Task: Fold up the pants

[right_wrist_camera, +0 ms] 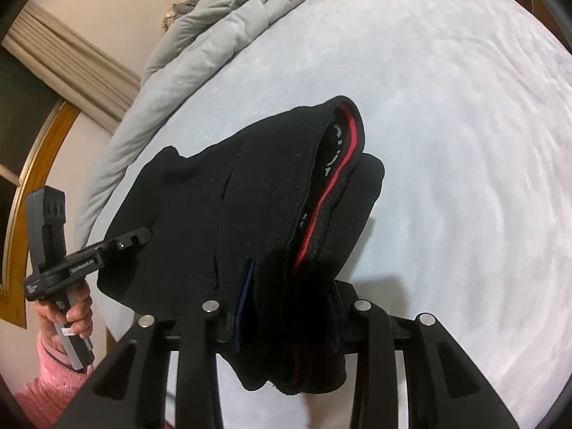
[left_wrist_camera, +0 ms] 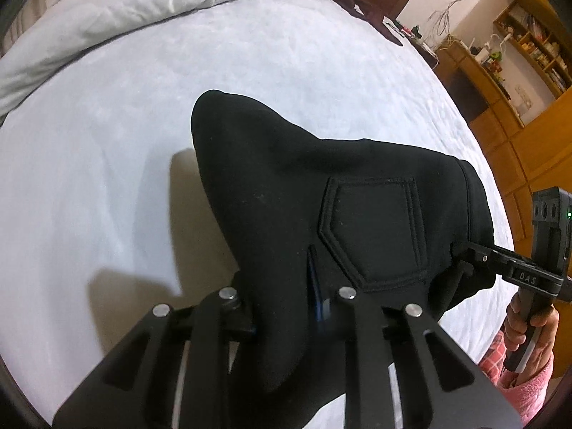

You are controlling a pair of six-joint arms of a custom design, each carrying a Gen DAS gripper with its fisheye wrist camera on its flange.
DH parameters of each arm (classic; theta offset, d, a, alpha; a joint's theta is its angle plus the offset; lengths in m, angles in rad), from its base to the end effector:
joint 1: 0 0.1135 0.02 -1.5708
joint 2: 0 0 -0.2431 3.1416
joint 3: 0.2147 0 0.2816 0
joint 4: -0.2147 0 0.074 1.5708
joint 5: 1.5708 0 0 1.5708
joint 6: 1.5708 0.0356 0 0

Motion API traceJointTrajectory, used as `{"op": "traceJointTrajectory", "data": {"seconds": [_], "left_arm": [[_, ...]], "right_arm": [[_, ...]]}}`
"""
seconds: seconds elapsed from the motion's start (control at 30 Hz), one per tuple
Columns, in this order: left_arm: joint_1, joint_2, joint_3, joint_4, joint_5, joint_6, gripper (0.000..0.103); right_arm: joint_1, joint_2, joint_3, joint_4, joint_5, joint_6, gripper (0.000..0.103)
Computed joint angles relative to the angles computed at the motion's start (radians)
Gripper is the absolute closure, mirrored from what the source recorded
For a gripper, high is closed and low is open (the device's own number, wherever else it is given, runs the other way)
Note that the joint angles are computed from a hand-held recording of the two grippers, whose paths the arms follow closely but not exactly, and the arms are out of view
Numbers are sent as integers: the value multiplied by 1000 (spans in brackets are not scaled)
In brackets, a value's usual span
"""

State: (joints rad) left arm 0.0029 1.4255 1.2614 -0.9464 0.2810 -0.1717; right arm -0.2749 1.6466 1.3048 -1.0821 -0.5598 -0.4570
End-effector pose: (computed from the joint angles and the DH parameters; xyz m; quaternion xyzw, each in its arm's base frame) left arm 0.3141 -0.0090 0.2713 -0.0522 0.9632 -0.1549 0.2136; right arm 0.3256 -0.0722 0.2172 -0.1073 0.9527 0.2320 0.1644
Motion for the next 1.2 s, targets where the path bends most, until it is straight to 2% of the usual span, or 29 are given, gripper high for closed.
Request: {"op": "traceJointTrajectory", "data": {"seconds": [0.1,0.2,0.3,0.4,0.43,0.47,0.53,0.63,0.77,0.87,1.0,1.07,1.2], "left_arm": [[9,101,61,33,10,4,83],[32,168,67,47,31,36,82],[19,236,55,74,-5,59,77],[19,210,-2,129,-18,98,69],[23,192,-24,139,-21,106,63],[18,178,-39,150,-47,104,49],[11,150,-67,170,-111,105,31],[26,102,-79,141,-141,103,28],[2,-90,-153,126,-283,85,29],[-27,-209,-187,118,-276,42,29],[-65,-247,-192,112,-237,-14,28],[-96,-199,-187,122,-241,-37,28],[-117,-118,-204,120,-269,-39,28]], "right_arm": [[10,89,68,37,-4,18,68],[16,176,108,68,2,36,68],[19,264,122,93,43,48,65],[-13,303,93,138,26,37,45],[-24,304,77,156,29,41,32],[-40,301,62,163,24,29,29],[-63,288,39,166,-6,12,23],[-89,180,-37,191,51,-18,13],[-103,-90,-170,234,102,-70,13],[-85,-216,-195,165,3,-134,20],[-19,-206,-178,74,-59,-154,26],[25,-178,-192,93,-12,-112,31],[23,-110,-218,129,55,-57,31]]}}
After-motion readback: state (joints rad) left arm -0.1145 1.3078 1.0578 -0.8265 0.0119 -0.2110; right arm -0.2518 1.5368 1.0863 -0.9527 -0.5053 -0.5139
